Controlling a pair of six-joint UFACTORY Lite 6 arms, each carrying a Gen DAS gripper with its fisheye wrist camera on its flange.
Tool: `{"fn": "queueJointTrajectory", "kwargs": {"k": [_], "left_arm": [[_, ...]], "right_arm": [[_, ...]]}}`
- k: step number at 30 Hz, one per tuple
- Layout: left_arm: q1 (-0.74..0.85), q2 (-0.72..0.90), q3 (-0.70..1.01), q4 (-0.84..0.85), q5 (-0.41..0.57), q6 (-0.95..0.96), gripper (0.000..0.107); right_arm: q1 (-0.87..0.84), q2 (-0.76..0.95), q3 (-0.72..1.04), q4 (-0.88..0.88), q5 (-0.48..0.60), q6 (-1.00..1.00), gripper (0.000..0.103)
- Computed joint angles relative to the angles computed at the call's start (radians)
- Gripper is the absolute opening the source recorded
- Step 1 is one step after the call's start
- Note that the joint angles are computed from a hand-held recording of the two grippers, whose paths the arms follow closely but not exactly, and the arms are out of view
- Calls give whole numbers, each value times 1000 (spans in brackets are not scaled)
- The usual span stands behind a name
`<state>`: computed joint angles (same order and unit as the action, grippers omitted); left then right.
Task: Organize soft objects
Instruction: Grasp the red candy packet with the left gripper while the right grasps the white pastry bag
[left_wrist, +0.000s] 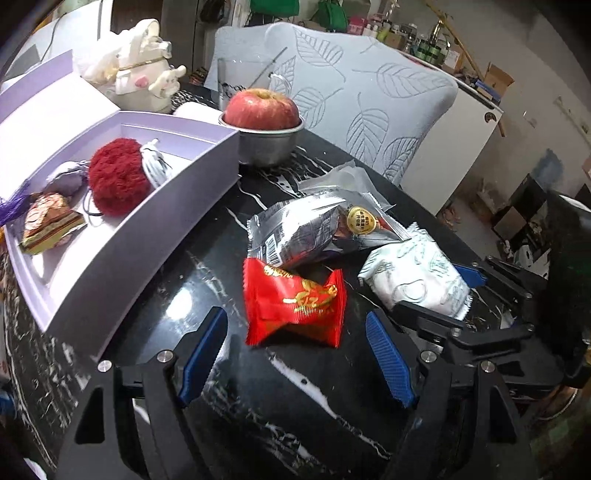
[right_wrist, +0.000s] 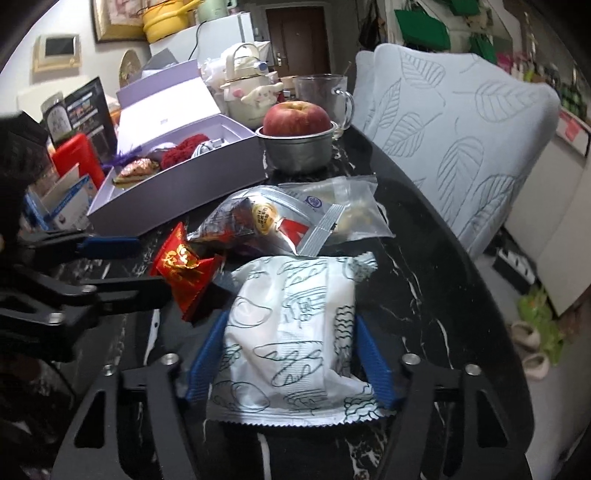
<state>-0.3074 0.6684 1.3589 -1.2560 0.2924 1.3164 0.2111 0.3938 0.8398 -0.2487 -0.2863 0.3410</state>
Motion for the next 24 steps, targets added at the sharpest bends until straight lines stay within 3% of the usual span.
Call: {"fn": "queueJointTrajectory", "kwargs": {"k": [4, 12, 17, 20, 22, 24], "left_arm": [[-12, 59, 80, 117, 9, -129, 77], [-47, 169, 218, 429, 21, -443, 77], [-73, 155, 184, 514, -52, -483, 77], [-65, 136, 147, 394, -70, -371, 75], [-54, 123, 126, 266, -55, -248, 59], [-49, 107, 102, 190, -50, -179, 55]], "right_arm": [[-14, -22, -33, 28, -10, -30, 67], [-53, -20, -44, -140, -17, 141, 67], [-51, -35, -64, -128, -21, 122, 63], [-48, -50, -83, -129, -29, 116, 59], [-55, -53, -99, -152, -57, 141, 58], [-57, -60, -111, -162, -68, 160, 57]]}}
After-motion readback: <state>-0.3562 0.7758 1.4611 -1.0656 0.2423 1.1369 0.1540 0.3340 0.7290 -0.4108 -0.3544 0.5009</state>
